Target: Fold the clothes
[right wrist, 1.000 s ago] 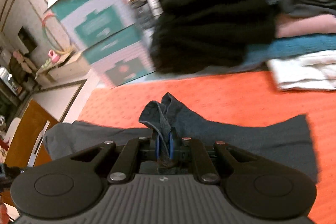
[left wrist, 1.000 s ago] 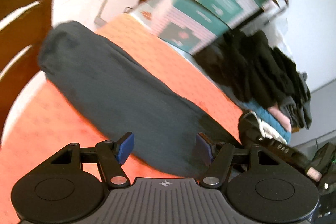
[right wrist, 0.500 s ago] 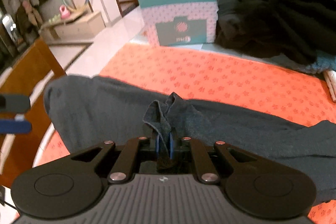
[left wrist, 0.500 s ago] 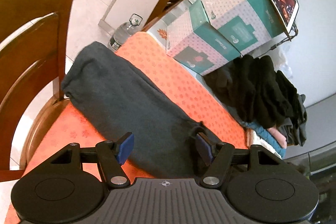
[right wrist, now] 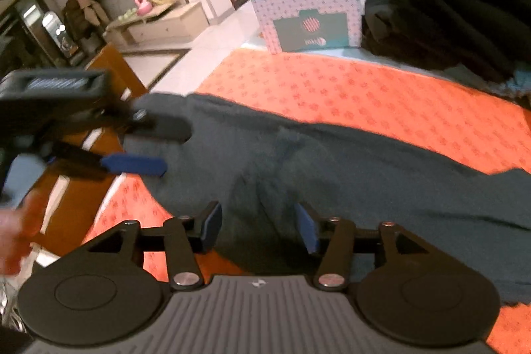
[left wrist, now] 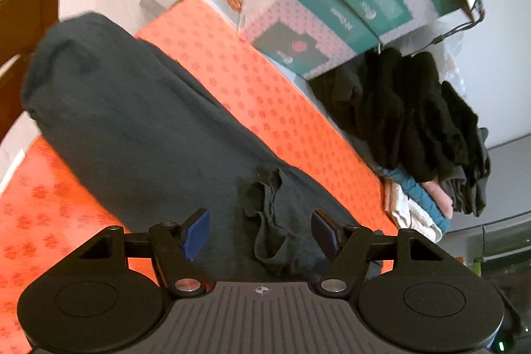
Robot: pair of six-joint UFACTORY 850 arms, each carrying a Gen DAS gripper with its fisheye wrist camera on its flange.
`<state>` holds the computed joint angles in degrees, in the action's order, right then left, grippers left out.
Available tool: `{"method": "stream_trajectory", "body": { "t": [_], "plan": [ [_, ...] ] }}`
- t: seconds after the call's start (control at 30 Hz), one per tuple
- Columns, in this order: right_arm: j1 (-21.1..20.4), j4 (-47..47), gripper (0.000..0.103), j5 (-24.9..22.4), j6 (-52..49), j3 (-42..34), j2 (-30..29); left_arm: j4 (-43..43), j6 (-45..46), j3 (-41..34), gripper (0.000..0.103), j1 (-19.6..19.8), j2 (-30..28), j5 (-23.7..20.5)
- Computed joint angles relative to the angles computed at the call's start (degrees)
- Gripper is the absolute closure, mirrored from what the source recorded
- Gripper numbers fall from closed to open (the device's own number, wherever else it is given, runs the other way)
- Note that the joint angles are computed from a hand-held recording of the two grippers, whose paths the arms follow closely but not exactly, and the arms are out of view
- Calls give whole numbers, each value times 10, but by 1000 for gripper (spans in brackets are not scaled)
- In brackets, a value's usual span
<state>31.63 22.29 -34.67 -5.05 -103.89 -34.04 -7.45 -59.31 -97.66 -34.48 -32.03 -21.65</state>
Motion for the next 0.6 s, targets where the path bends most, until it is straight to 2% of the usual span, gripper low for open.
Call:
{"method": "stream_trajectory", "body": {
  "t": [0.13, 0.4, 0.47, 0.5, 0.53, 0.6],
  "plan": [
    [-10, -34, 46, -12, 25, 48, 31, -38, 31, -42, 33, 3, -38, -23],
    [-34, -65, 45, 1, 91, 133, 85, -123, 106, -116, 35, 7, -101, -49],
    [-39, -70, 45, 1, 100, 144, 93, -129, 113, -139, 41, 7, -118, -59],
    [-42, -73, 45, -1, 103, 148, 96, -130, 117, -148, 61, 6, -125, -62],
    [-44, -86, 45, 0, 114, 152, 100, -120, 116, -153, 96, 5, -128, -59],
    [-47, -117, 43, 2, 140, 158, 104, -67, 94, -157, 96, -1, -127, -49]
  ]
}}
